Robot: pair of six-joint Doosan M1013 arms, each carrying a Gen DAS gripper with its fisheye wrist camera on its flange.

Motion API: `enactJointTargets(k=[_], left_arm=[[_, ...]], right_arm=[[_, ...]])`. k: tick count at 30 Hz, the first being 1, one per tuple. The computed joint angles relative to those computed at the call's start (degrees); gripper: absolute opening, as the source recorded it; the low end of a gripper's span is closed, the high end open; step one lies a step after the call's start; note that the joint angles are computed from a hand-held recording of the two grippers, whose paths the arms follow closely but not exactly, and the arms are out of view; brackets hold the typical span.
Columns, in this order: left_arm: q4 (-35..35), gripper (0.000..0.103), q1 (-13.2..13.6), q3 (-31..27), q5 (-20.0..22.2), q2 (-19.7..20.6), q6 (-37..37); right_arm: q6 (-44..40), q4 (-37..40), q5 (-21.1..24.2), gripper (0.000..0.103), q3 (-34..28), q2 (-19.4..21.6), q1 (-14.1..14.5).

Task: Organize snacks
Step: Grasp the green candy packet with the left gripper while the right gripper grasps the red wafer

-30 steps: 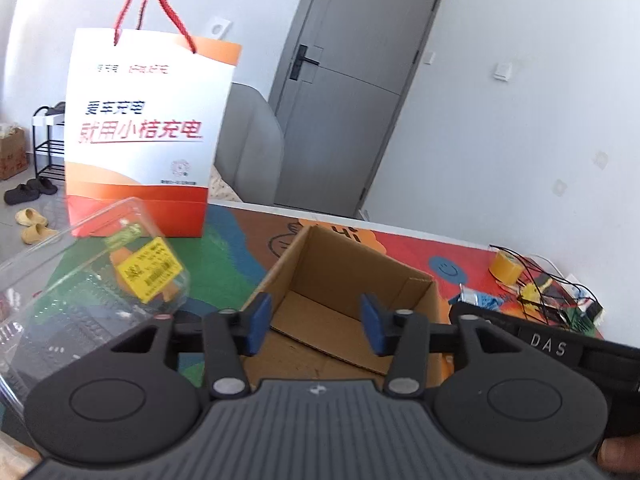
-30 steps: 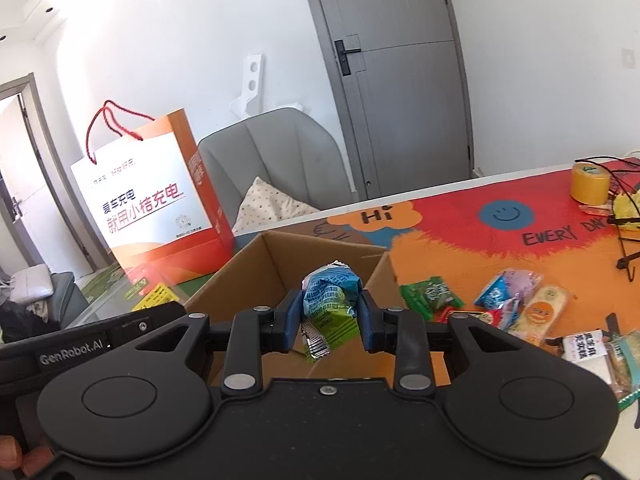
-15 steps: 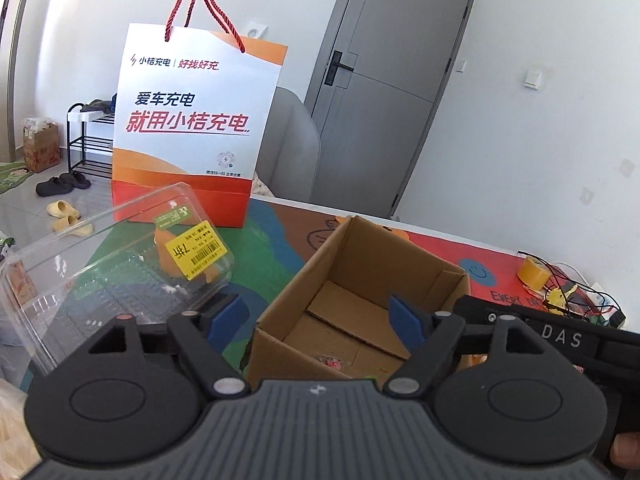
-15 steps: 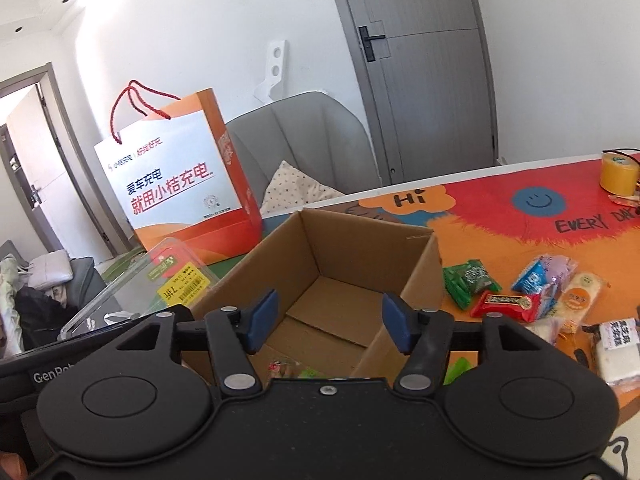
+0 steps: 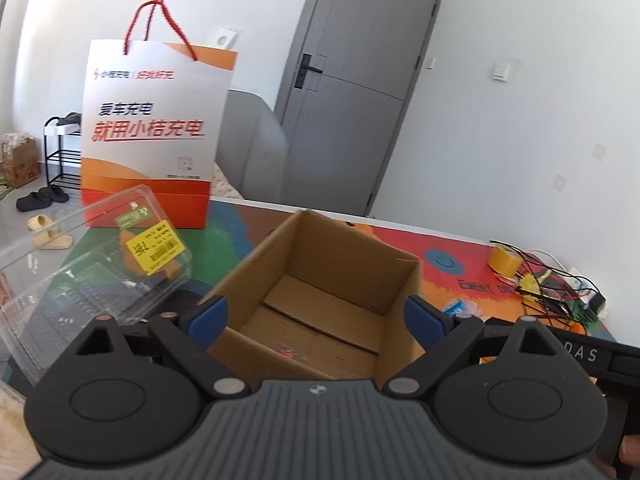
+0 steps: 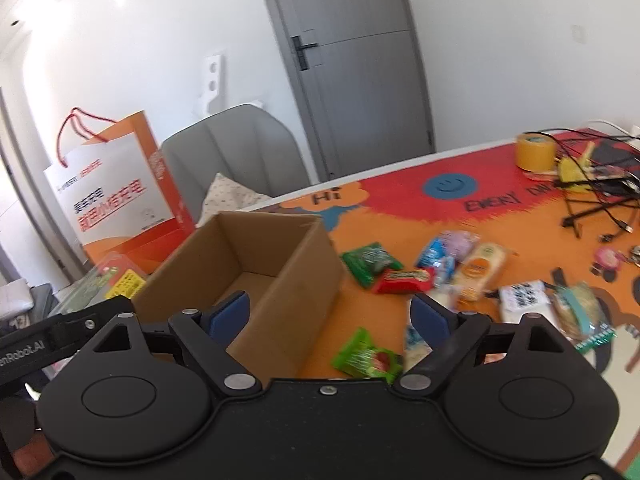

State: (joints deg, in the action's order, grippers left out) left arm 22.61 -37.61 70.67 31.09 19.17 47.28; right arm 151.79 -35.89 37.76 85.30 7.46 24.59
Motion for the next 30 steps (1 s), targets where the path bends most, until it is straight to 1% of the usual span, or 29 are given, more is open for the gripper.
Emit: enactJointTargets(k=[6, 14, 21, 24, 26, 28, 30], left_arm=[[-2.7, 0.094, -1.3, 0.0, -1.0, -0.1, 4.6], [-5.9, 0.094, -2.7, -1.2, -0.2, 0.5, 9.1], [-12.0, 0.094, -4.0, -1.5, -1.1, 0.8, 16.3], [-12.4, 0.093, -4.7, -1.6, -0.9, 0.9, 17.5], [-14.2, 0.093, -5.0, -1.9, -0.6, 1.2, 19.2], [-14.4, 0.092, -5.3, -2.2, -0.1, 1.5, 19.2], [-15.3, 0.090, -5.5, -2.5, 0.2, 1.8, 19.9]], right_arm=[[4.2, -1.9, 1.1, 0.088, 3.1, -2.4, -0.6], [8.2, -3.5, 1.8, 0.088, 6.1, -4.7, -1.5], [11.3, -4.4, 2.0, 0.087, 8.9, -6.7, -2.2], [11.7, -3.5, 1.6, 0.079, 10.1, -7.6, -2.8], [11.9, -2.8, 1.2, 0.075, 10.7, -8.0, -3.1], [12.2, -2.3, 1.1, 0.070, 11.2, -8.2, -3.4], [12.5, -1.7, 1.0, 0.067, 11.6, -8.4, -3.7]])
